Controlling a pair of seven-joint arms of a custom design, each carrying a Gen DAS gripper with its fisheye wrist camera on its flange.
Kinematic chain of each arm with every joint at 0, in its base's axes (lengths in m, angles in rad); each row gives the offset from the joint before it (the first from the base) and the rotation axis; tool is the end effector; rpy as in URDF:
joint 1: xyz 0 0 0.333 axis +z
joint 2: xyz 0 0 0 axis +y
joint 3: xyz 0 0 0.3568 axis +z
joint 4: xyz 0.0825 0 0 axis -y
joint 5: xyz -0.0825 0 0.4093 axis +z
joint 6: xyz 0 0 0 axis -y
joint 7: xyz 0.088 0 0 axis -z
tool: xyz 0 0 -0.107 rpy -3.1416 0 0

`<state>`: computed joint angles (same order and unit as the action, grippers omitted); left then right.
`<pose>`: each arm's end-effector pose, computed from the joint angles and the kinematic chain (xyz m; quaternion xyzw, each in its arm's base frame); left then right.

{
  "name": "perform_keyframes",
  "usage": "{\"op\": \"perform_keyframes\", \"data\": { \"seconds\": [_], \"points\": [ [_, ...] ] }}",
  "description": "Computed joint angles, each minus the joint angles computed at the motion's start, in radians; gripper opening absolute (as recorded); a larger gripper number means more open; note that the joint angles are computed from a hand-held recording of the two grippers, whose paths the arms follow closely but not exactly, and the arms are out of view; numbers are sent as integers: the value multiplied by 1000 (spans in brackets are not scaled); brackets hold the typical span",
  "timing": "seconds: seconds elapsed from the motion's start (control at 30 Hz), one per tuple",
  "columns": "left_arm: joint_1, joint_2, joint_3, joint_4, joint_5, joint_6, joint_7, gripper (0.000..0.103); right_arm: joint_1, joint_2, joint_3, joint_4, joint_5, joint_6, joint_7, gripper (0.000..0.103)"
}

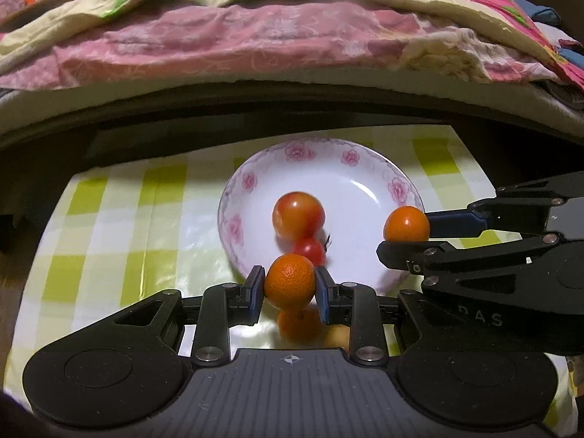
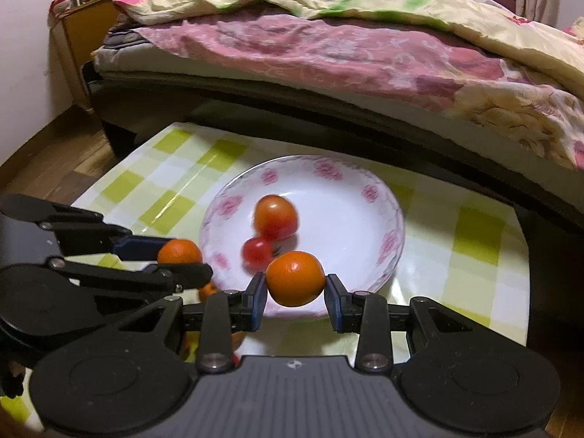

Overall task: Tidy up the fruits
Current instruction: 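Lift both oranges in left and right grippers and carry them over the plate, then open left gripper into the plate while right gripper releases its orange there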

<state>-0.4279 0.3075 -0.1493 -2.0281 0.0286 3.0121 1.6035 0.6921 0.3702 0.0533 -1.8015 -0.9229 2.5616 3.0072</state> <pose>0.5682 -0.3634 0.3981 -0.4339 0.8368 -0.2973 0.1519 0.5155 0.4868 0.4026 -0.6604 0.6639 -0.2364 0.2593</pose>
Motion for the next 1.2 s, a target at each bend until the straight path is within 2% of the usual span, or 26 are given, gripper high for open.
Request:
{"op": "perform_keyframes", "data": {
  "seconds": [0.27,0.37,0.47,0.7,0.83,0.9,1.0,1.2],
  "points": [
    [-37,42,44,31,44,-6,-31,36,-22,23,-8,1,19,27,-42,37],
    [-68,43,82,34,80,2,-63,37,-24,38,-12,13,27,39,-60,37],
    [-59,43,73,38,81,0,-67,37,-21,47,-20,22,34,48,-71,37],
    [-78,44,91,40,119,6,-98,37,-15,55,-27,26,47,42,-82,37],
    [-70,45,85,37,116,13,-97,42,-18,60,-25,28,70,36,-101,37],
    [-90,44,108,35,131,15,-116,46,-17,61,-27,30,73,33,-105,37],
    [-83,44,104,34,129,15,-121,51,-11,58,-34,26,64,32,-92,37],
    [-70,40,88,33,120,15,-121,54,-6,54,-40,25,38,31,-61,38]
  ]
}}
